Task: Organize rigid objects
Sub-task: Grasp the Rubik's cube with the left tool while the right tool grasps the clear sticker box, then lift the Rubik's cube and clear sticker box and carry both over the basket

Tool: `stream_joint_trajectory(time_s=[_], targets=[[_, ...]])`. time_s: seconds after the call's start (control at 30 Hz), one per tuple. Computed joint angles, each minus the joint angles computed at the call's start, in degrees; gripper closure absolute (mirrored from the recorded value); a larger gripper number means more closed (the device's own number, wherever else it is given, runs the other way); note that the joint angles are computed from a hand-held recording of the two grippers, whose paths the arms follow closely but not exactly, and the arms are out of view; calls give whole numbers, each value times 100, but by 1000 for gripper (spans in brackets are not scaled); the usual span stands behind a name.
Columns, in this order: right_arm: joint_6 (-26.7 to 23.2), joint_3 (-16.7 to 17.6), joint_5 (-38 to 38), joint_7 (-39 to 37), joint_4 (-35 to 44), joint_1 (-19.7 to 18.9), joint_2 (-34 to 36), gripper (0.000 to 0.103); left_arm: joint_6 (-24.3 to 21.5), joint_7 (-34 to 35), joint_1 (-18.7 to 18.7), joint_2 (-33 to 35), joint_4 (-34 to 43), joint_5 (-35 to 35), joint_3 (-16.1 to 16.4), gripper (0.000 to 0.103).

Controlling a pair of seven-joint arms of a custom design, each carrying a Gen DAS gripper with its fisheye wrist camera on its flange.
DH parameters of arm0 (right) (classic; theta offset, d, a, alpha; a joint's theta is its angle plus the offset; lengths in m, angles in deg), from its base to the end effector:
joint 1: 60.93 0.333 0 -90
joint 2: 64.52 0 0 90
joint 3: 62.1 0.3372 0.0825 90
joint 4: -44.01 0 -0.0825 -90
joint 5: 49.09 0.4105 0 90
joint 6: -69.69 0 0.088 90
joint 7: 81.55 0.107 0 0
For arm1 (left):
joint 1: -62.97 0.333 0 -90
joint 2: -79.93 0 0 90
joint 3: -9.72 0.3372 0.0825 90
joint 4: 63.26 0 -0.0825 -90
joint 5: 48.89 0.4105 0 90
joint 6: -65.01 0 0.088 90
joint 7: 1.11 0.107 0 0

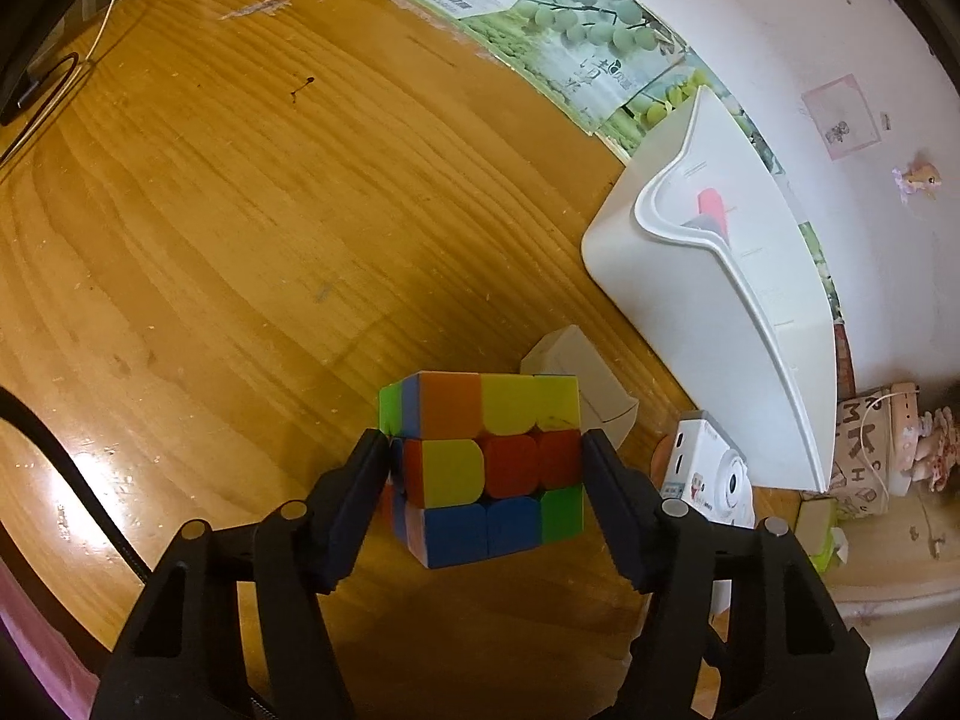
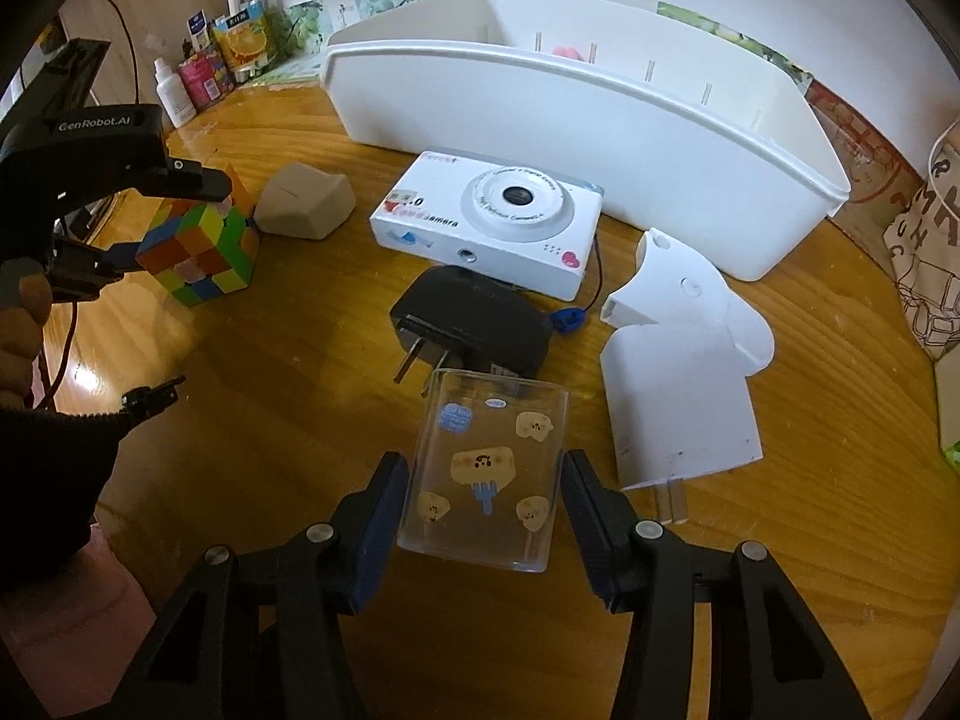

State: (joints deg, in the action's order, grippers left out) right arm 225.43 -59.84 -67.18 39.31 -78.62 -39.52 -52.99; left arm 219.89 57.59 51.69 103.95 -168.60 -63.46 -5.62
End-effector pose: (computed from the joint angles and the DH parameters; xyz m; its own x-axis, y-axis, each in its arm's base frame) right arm 0.5637 0.2587 0.3519 0.1331 -0.9910 0.0115 -0.9075 -0.1266 -0.4004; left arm 0.6437 -0.2921 0.3597 0.2498 -0.8519 0.4603 -0.9133 -0.3652 -0.1802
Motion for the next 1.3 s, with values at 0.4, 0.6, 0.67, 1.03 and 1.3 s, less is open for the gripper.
stream_joint_trajectory(time_s=[0.4,0.6,0.67,1.03,1.3], targets=[[-492,60,-220,444,442,277,164,50,-406,604,237,-264,-87,-253,-7,35],[-705,164,-66,536,722,405,318,50,-463,1242,458,-451,-224,-497,-33,35],[-772,182,-25,553,853,460,397,50,-326,1629,596,-526,-322,-797,-120,35],[-856,312,479,354,1726,781,1062,50,429,4328,1068,-915,-686,-2622,-349,35],[-734,265,681,246,2393,966,1516,50,368,5440,1098,-959,-499,-3132,-284,35]])
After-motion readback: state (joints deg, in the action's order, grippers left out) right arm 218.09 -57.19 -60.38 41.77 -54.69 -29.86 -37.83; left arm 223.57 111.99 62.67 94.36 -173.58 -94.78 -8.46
